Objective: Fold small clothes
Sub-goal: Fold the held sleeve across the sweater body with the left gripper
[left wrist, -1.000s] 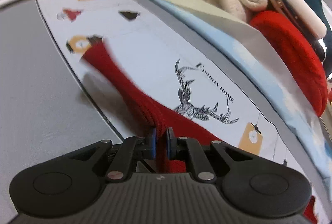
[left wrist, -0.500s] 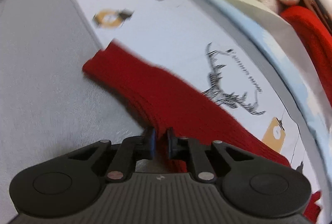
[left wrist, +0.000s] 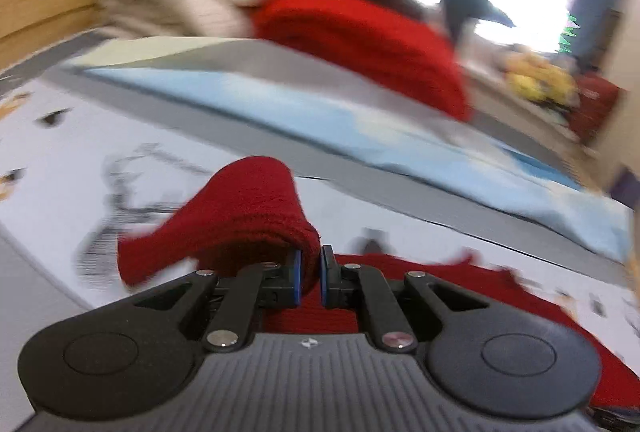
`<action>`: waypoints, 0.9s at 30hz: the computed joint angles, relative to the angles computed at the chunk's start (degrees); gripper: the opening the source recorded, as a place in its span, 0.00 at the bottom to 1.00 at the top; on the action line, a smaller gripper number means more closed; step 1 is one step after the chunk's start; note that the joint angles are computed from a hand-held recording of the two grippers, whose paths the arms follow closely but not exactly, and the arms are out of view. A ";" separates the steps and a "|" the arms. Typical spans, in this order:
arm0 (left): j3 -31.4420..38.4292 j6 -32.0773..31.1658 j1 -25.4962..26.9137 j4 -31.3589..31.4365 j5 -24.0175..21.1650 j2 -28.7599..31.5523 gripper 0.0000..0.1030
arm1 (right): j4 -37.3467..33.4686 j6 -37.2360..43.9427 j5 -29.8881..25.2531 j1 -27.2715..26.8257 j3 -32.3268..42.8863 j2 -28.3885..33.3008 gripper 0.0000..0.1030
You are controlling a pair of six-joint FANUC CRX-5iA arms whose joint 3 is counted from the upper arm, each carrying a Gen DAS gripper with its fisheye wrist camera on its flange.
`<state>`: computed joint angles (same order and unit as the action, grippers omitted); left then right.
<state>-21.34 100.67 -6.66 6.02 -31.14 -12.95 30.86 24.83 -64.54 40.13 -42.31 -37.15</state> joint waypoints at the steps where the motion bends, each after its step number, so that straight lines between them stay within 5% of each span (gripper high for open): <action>1: -0.80 -3.26 -1.50 3.37 1.18 0.23 0.08 | -0.21 0.06 -0.01 0.06 -0.01 0.01 0.64; 4: -3.74 -15.46 -6.61 15.46 4.48 1.61 0.09 | -0.81 0.37 0.29 0.17 0.20 0.45 0.63; 7: -4.50 -29.64 -11.23 28.68 1.95 4.88 0.11 | -0.88 0.36 0.74 0.58 0.24 0.86 0.62; 10: -5.64 -36.88 -12.46 36.85 0.44 6.03 0.27 | -1.55 0.45 1.46 0.31 0.25 1.42 0.62; 14: -3.86 -29.39 -10.20 31.39 0.52 6.43 0.27 | -2.42 0.41 2.13 -0.23 0.03 1.94 0.60; 20: 8.14 -0.52 -7.57 2.27 -10.29 9.69 0.27 | -2.98 0.41 3.57 -0.85 -0.01 3.01 0.54; 27: 8.73 0.38 -3.40 1.67 -13.14 9.87 0.27 | -4.52 -4.91 8.65 -3.89 -0.11 4.78 0.44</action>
